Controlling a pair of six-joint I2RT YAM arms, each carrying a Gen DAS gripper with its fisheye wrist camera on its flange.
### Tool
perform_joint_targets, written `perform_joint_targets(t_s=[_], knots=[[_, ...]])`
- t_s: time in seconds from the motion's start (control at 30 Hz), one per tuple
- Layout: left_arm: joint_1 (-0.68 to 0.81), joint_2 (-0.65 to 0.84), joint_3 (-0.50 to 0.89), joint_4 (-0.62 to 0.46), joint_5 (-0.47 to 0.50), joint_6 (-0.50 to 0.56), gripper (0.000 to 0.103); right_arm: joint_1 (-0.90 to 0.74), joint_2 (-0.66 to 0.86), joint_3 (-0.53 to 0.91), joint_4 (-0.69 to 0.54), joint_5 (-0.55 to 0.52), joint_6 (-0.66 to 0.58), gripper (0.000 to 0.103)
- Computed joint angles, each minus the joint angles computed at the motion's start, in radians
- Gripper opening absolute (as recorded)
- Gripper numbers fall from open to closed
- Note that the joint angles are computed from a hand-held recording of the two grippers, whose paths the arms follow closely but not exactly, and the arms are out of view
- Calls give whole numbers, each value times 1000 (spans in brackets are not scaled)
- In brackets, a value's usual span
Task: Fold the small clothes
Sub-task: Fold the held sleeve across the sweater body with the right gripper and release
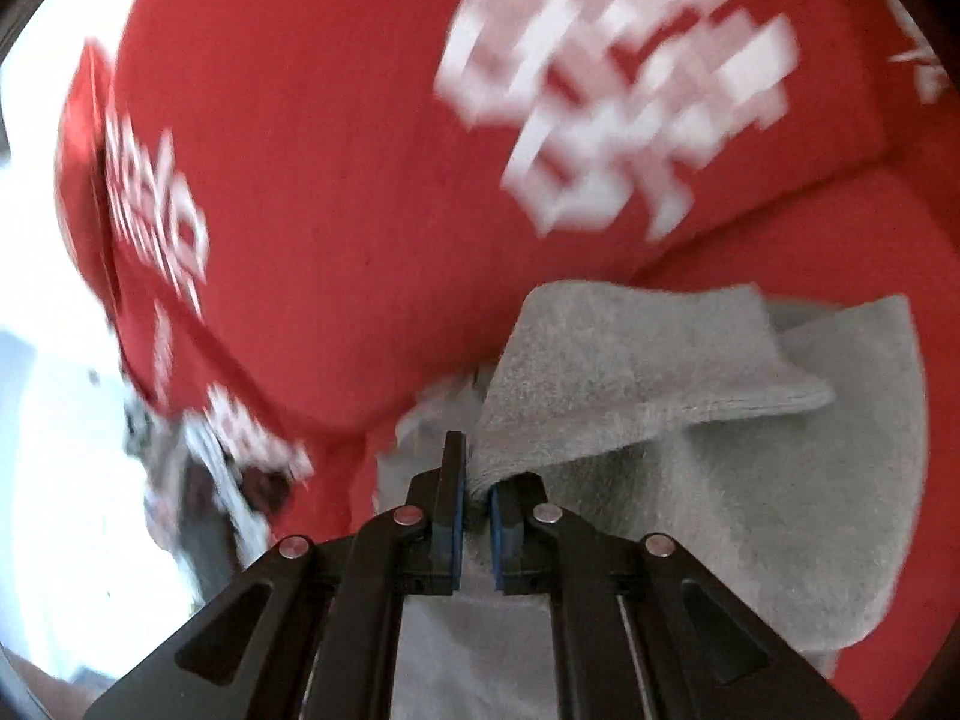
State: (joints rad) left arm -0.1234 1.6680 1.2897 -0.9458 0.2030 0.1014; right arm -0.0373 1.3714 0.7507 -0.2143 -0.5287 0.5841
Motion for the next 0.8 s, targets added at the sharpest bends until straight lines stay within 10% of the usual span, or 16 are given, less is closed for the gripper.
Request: perform_joint_targets(t_s=[0.17, 0.27, 0.43, 0.47, 0.53, 0.8], knots=[[83, 2, -33, 1, -2, 38, 94, 163, 191, 41, -22, 89, 49, 13], [117, -10, -52, -3, 18, 55, 94, 176, 208, 14, -25, 124, 107, 43], [159, -3, -38, -19, 60, 85, 94, 101, 101, -82, 62, 139, 263, 46], [164, 3, -30, -22, 67, 87, 94, 79, 112, -73, 64, 137, 302, 44], [185, 16, -3, -37, 89, 95, 94, 69, 144, -36, 54, 136, 324, 6], [276, 96, 93, -110, 199, 98, 94, 357, 313, 336, -166, 295, -35, 6]])
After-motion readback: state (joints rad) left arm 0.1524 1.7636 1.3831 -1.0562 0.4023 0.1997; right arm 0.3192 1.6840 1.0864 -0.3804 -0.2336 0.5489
